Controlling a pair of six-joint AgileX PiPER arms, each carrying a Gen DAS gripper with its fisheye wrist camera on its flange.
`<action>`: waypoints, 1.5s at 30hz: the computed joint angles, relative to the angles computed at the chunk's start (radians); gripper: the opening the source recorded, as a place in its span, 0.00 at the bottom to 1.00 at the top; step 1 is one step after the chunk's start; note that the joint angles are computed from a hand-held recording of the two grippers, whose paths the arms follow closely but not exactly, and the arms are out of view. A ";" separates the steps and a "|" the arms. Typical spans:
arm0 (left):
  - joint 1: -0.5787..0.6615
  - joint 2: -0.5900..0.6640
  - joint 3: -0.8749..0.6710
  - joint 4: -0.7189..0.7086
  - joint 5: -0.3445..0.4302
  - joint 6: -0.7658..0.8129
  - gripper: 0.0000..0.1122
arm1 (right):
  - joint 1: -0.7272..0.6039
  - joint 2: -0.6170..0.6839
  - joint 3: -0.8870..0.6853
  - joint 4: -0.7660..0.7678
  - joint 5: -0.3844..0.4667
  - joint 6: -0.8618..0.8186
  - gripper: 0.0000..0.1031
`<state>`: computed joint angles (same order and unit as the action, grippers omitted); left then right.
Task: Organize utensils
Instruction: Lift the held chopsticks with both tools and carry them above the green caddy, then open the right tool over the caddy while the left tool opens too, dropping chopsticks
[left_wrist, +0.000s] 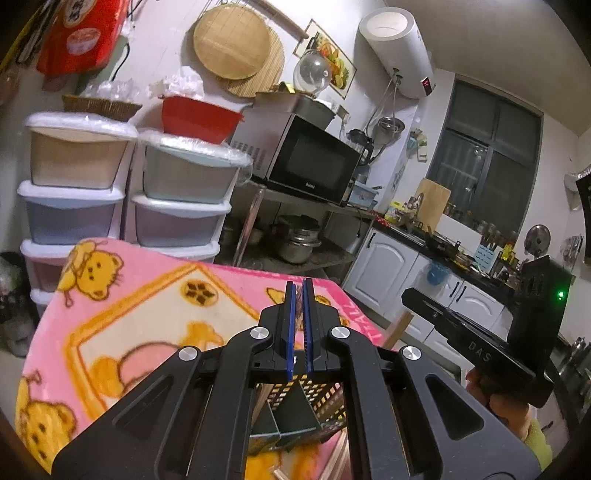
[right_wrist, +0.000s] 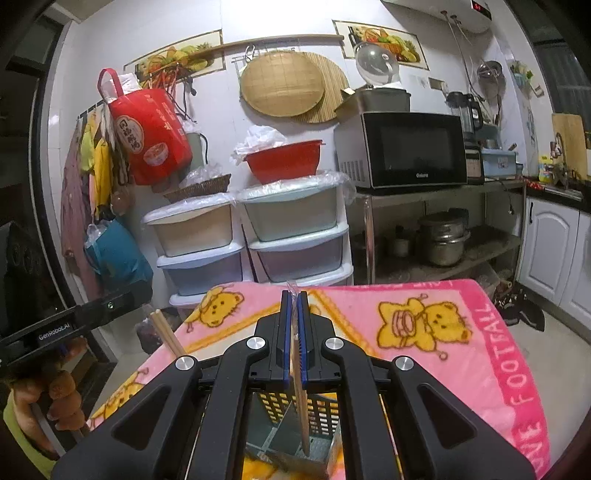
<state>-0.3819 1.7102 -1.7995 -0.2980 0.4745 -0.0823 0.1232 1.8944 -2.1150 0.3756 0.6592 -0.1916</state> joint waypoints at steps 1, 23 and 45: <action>0.008 -0.004 0.014 -0.044 -0.001 0.030 0.02 | 0.001 0.000 0.009 0.001 -0.003 -0.001 0.04; 0.038 -0.060 0.191 0.018 -0.083 -0.055 0.27 | -0.038 -0.110 0.253 -0.005 -0.076 0.009 0.43; 0.003 -0.261 0.469 0.233 -0.222 -0.269 0.82 | -0.047 -0.297 0.560 -0.009 -0.197 -0.024 0.60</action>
<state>-0.3788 1.4496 -1.3304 -0.0646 0.2529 -0.3518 0.0761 1.5971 -1.5551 0.3670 0.4623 -0.2160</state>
